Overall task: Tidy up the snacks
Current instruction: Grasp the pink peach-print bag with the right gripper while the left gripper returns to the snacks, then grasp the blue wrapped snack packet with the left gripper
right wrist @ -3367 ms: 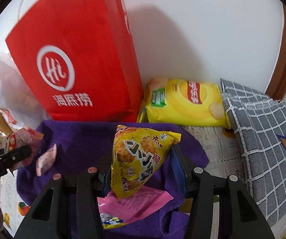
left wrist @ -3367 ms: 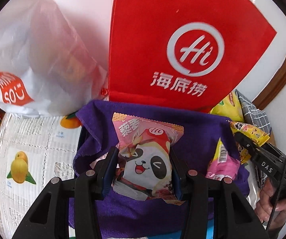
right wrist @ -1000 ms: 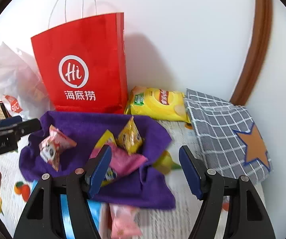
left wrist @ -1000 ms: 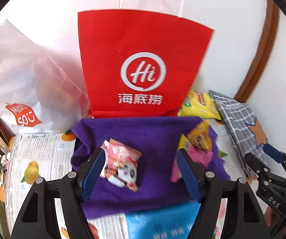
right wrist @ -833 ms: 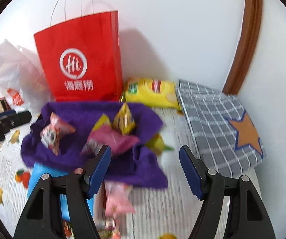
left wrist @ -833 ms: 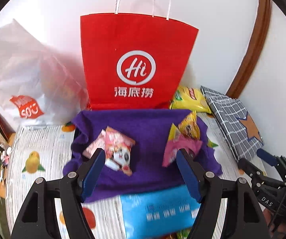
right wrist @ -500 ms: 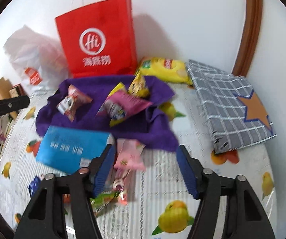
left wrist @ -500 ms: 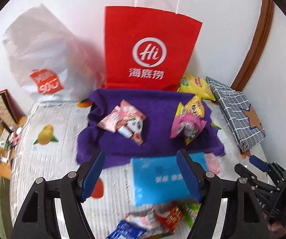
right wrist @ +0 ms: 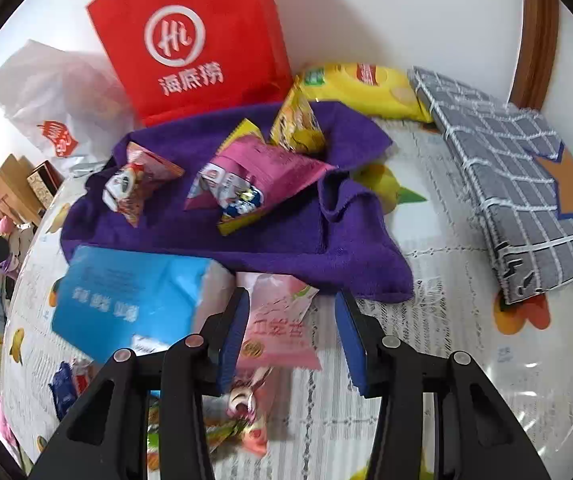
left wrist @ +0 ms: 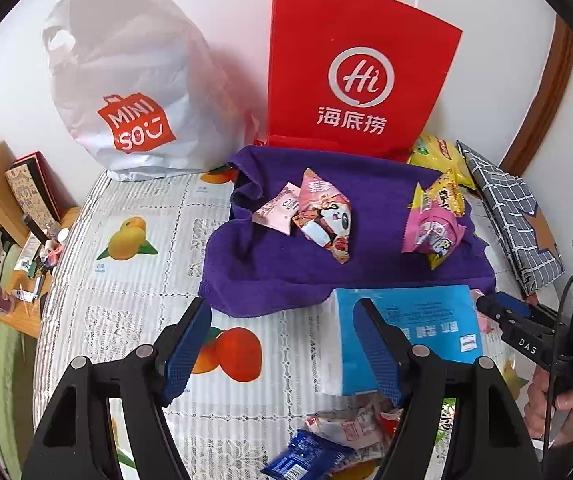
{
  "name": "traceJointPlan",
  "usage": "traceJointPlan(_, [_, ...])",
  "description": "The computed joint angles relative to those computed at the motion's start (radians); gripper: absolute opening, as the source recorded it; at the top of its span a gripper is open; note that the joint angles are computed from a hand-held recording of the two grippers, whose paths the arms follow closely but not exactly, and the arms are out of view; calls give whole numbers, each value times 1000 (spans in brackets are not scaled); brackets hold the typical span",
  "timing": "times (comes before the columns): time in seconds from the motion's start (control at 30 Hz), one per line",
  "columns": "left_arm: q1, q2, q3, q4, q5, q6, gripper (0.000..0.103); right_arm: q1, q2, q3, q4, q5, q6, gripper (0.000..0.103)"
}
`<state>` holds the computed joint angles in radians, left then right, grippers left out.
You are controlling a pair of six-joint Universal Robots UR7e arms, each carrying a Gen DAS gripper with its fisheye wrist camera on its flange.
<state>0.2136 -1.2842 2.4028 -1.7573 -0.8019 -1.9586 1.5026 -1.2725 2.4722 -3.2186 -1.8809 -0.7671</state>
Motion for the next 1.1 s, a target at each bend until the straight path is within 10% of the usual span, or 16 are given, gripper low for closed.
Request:
traceJointPlan(0.57, [20, 3, 61, -102, -39, 10, 72, -36, 40, 1, -7, 2, -83, 39])
traceJointPlan(1.1, [-157, 118, 152, -314, -227, -32, 72, -126, -281, 156, 45, 94, -110, 39])
